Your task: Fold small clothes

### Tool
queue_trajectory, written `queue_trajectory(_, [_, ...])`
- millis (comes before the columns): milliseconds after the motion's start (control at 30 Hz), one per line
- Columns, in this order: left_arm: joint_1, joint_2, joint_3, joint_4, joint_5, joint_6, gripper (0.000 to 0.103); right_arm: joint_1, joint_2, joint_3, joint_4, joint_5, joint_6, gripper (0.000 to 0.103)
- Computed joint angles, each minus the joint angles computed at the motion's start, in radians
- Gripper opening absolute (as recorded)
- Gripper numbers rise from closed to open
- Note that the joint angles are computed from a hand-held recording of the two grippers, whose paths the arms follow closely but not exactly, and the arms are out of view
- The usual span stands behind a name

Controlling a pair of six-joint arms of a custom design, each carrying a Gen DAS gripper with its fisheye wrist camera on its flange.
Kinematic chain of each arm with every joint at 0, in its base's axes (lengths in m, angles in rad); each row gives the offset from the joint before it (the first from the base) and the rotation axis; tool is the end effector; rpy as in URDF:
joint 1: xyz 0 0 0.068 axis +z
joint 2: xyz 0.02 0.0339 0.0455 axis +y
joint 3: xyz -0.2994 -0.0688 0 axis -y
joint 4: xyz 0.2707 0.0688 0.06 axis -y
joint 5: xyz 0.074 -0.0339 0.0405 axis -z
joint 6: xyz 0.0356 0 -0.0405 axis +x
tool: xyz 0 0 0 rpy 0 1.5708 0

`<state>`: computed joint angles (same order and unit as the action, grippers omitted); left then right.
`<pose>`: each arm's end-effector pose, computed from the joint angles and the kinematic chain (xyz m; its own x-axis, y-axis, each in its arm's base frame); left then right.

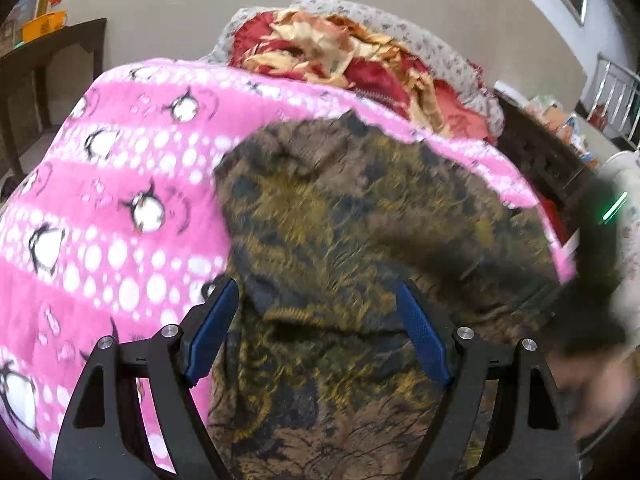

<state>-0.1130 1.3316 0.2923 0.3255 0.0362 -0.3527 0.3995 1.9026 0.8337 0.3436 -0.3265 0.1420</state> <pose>0.2193 -0.0262 0.1297 -0.6588 -0.2727 -0.7012 -0.0935 0.9545 -0.2833 0.3465 0.1587 0.1167 -0.6884 -0.1451 -0.7107 -0.4971 0.8079 0.3165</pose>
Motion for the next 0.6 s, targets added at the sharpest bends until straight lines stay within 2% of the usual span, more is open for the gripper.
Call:
queue_trajectory(100, [0.014, 0.056, 0.071, -0.017, 0.129, 0.037, 0.081, 0.088, 0.12, 0.049, -0.054, 0.198, -0.03, 0.005])
queue_trajectory(167, [0.013, 0.158, 0.14, -0.024, 0.219, 0.051, 0.081, 0.092, 0.123, 0.026, -0.027, 0.205, -0.037, 0.012])
queue_trajectory(200, [0.008, 0.224, 0.178, -0.016, 0.252, 0.046, 0.081, 0.084, 0.114, 0.013, -0.03, 0.196, -0.041, 0.021])
queue_trajectory(233, [0.001, 0.27, 0.207, -0.016, 0.269, 0.034, 0.081, 0.079, 0.089, -0.004, -0.044, 0.188, -0.047, 0.038])
queue_trajectory(267, [-0.001, 0.313, 0.232, -0.015, 0.294, 0.023, 0.081, 0.076, 0.052, -0.043, -0.038, 0.193, -0.071, 0.045])
queue_trajectory(300, [0.001, 0.369, 0.267, -0.016, 0.337, 0.012, 0.081, 0.067, 0.015, -0.102, -0.004, 0.197, -0.102, 0.047])
queue_trajectory(367, [-0.004, 0.485, 0.347, -0.053, 0.434, -0.005, 0.081, 0.063, -0.067, -0.163, -0.068, 0.199, -0.129, 0.047])
queue_trajectory(433, [-0.028, 0.492, 0.342, -0.021, 0.42, -0.015, 0.081, 0.04, -0.119, -0.224, -0.112, 0.216, -0.159, 0.047])
queue_trajectory(500, [-0.013, 0.521, 0.351, 0.011, 0.534, -0.052, 0.081, 0.013, -0.168, -0.318, -0.091, 0.265, -0.183, 0.047])
queue_trajectory(567, [-0.008, 0.534, 0.363, 0.023, 0.558, -0.071, 0.08, -0.05, -0.2, -0.442, 0.043, 0.213, -0.234, 0.047])
queue_trajectory(600, [-0.003, 0.543, 0.369, 0.034, 0.565, -0.086, 0.071, -0.083, -0.215, -0.49, 0.106, 0.163, -0.239, 0.047])
